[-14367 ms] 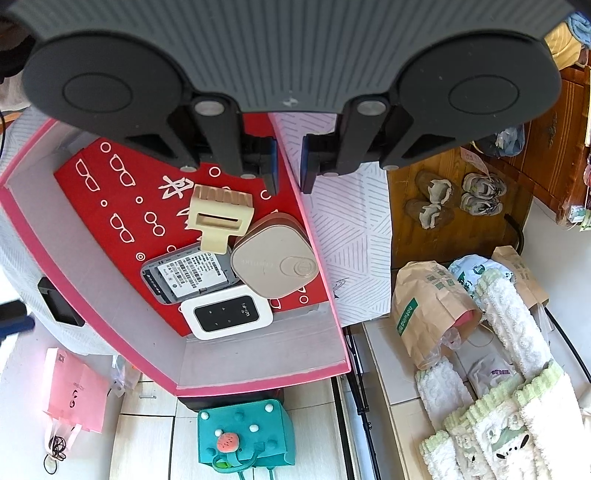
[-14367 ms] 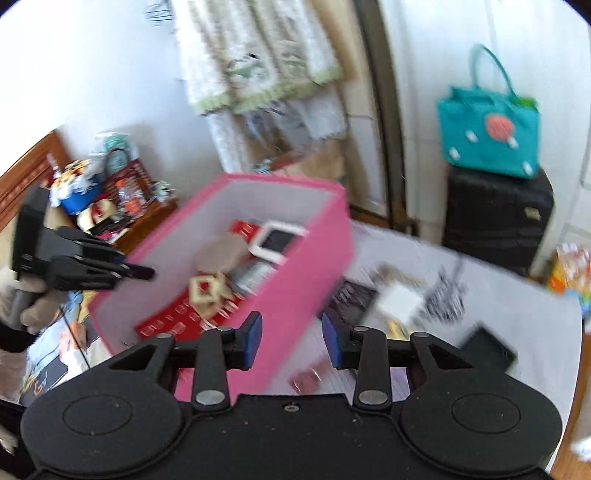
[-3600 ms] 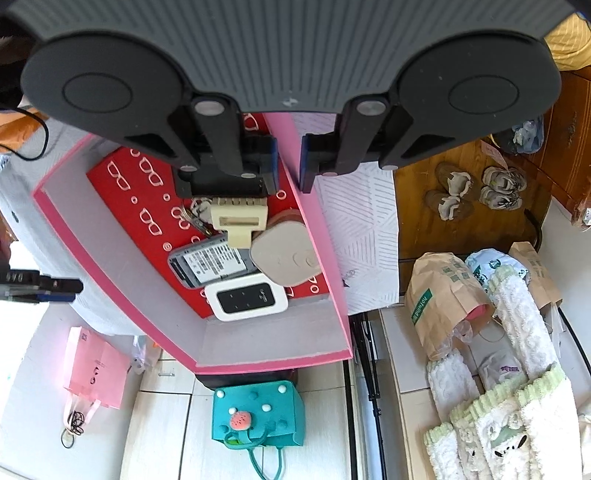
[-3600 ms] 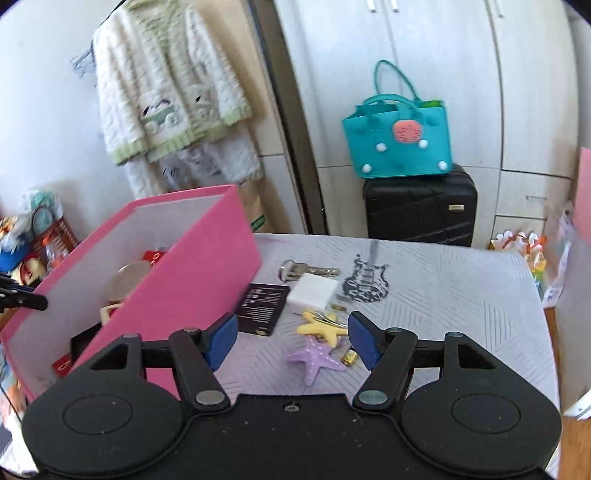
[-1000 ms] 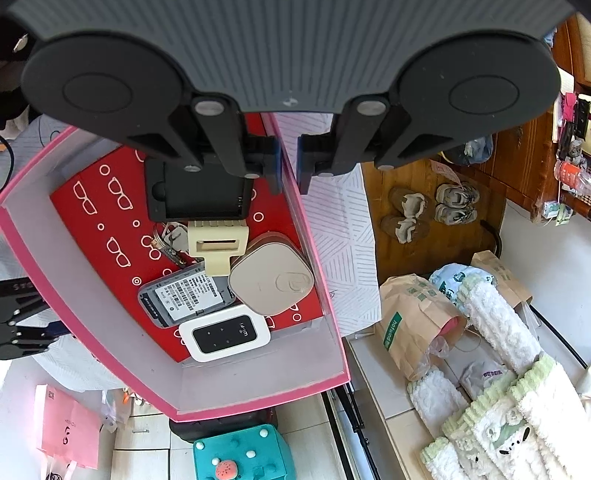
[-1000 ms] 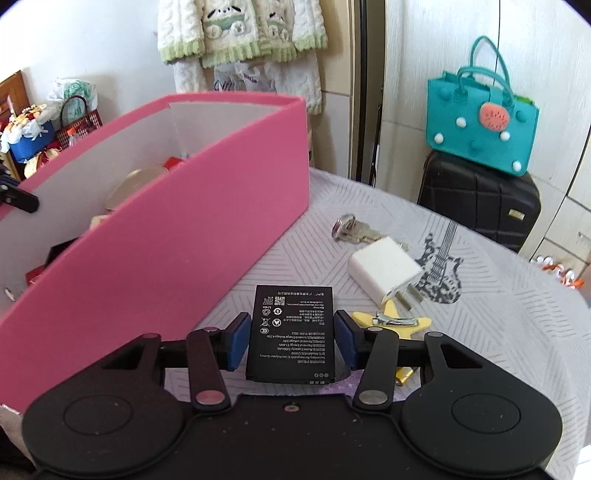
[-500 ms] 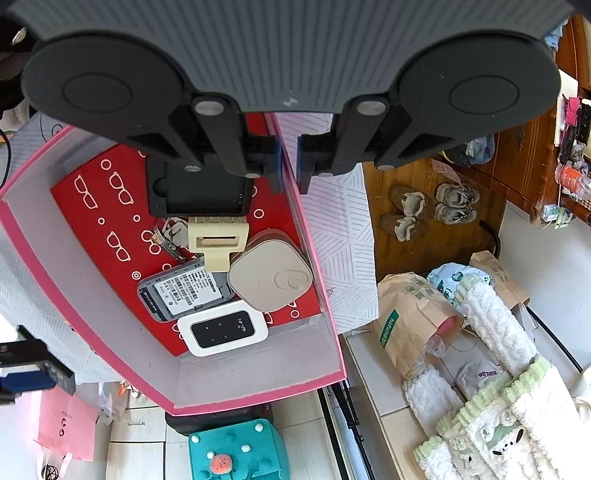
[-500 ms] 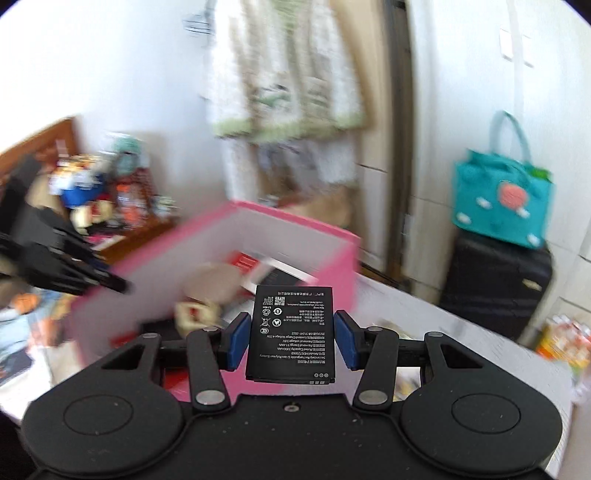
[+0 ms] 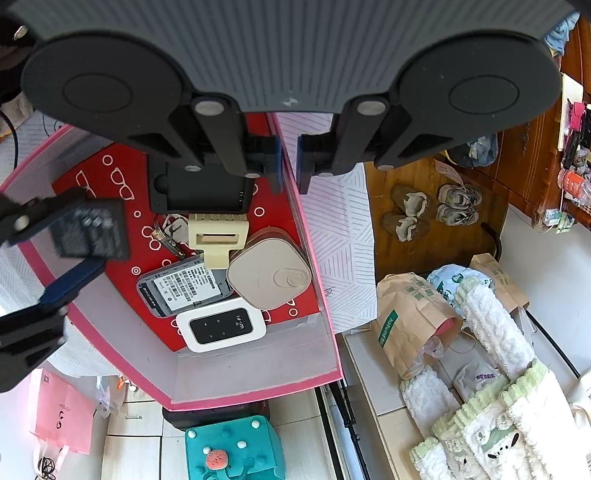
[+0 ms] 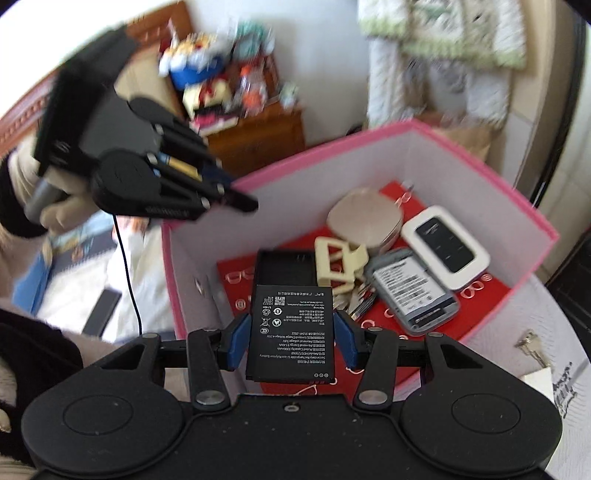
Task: Organize rigid objects
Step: 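Carry the battery pack into the pink box and open the right gripper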
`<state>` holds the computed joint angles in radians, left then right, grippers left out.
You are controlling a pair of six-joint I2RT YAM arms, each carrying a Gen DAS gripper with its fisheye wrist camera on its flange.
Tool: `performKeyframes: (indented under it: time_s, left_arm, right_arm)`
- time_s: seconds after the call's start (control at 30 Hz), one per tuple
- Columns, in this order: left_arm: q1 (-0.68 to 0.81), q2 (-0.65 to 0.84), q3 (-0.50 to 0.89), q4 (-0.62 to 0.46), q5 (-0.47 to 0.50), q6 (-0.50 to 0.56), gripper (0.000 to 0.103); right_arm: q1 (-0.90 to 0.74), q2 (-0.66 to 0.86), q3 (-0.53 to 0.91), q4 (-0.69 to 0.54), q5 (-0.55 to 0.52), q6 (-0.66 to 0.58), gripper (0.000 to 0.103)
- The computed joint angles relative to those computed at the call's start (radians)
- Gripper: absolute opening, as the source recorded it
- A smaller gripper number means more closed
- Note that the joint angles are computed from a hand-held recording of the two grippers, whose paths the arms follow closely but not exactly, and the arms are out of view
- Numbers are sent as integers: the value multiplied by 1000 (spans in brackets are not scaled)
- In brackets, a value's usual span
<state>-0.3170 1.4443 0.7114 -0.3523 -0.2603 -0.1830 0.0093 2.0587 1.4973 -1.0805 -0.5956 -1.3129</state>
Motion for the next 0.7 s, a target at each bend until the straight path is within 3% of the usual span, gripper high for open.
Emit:
performKeyframes:
  time_s: [0.2,0.33,0.7]
  left_arm:
    - [0,1,0,1,2,-2,7]
    - [-1,-1,0,2,-2,-2,7]
    - [-3,6,-7,43,-17,-3,7]
  right_arm:
    - [29,-1,-12,30,92,-22,54]
    - [23,-23,-33,49,96,-19,55]
    - [-199,-61,43,-28,-149,-40,55]
